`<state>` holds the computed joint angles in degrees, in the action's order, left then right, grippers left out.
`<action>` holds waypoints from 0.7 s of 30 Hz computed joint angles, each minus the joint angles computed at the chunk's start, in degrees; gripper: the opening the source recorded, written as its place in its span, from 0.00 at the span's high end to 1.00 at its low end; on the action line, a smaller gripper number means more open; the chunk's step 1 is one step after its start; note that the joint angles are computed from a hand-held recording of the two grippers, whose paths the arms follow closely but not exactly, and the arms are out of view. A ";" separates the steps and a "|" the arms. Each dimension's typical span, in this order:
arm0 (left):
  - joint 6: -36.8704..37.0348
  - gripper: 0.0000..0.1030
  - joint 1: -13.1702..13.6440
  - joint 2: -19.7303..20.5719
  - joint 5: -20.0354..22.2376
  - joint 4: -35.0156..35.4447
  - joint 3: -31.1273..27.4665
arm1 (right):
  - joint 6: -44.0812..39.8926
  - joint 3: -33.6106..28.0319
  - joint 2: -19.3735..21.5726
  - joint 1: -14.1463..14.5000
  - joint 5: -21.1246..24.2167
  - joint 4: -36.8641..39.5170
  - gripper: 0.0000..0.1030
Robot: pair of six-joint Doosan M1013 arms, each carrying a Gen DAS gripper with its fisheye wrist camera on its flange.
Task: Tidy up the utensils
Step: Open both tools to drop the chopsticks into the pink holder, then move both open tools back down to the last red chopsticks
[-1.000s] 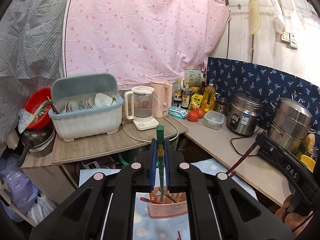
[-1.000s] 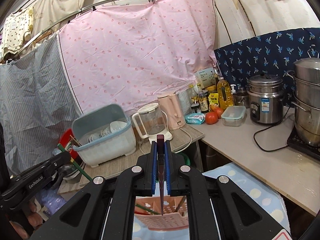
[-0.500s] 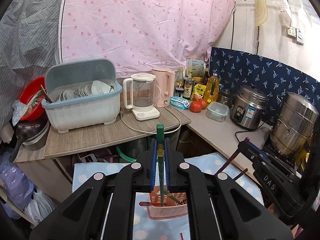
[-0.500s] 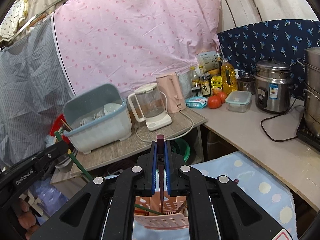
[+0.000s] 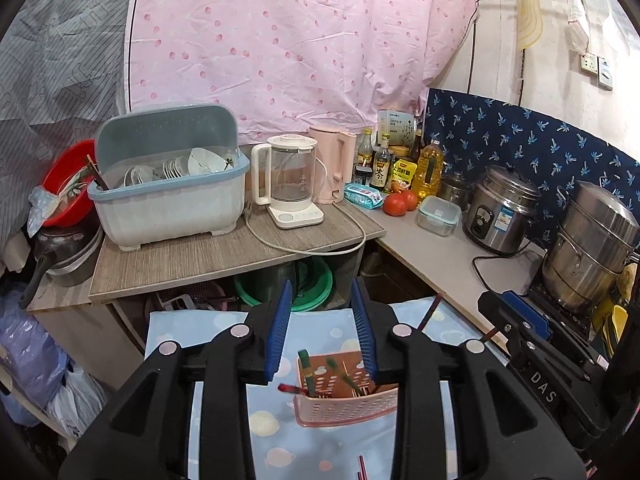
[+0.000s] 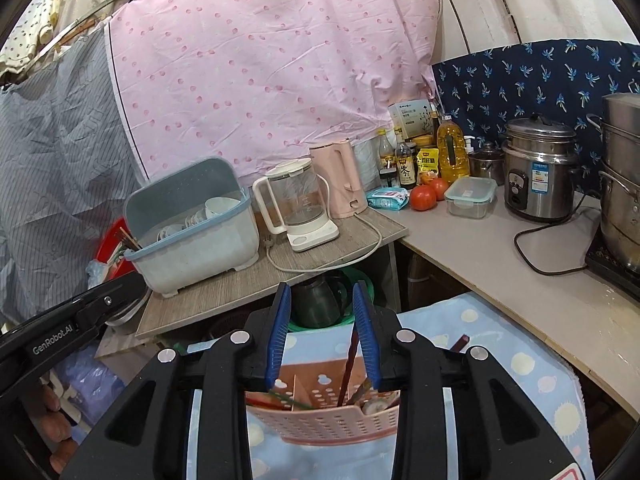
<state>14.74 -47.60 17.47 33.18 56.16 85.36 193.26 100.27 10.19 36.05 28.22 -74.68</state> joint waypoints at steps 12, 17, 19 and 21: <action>0.65 0.69 -1.86 -2.50 -1.29 -3.27 4.54 | 2.15 4.93 -2.83 2.89 0.10 0.96 0.69; 4.96 0.67 -2.83 -3.19 -2.42 -10.61 7.74 | 2.12 8.22 -3.71 4.94 0.29 3.70 0.69; 7.32 0.67 -3.23 -3.33 -2.86 -14.16 9.08 | 2.03 9.59 -3.99 5.65 0.28 5.23 0.69; 9.25 0.67 -3.72 -3.44 -3.21 -17.39 10.49 | 1.75 11.34 -4.34 6.47 0.07 7.35 0.69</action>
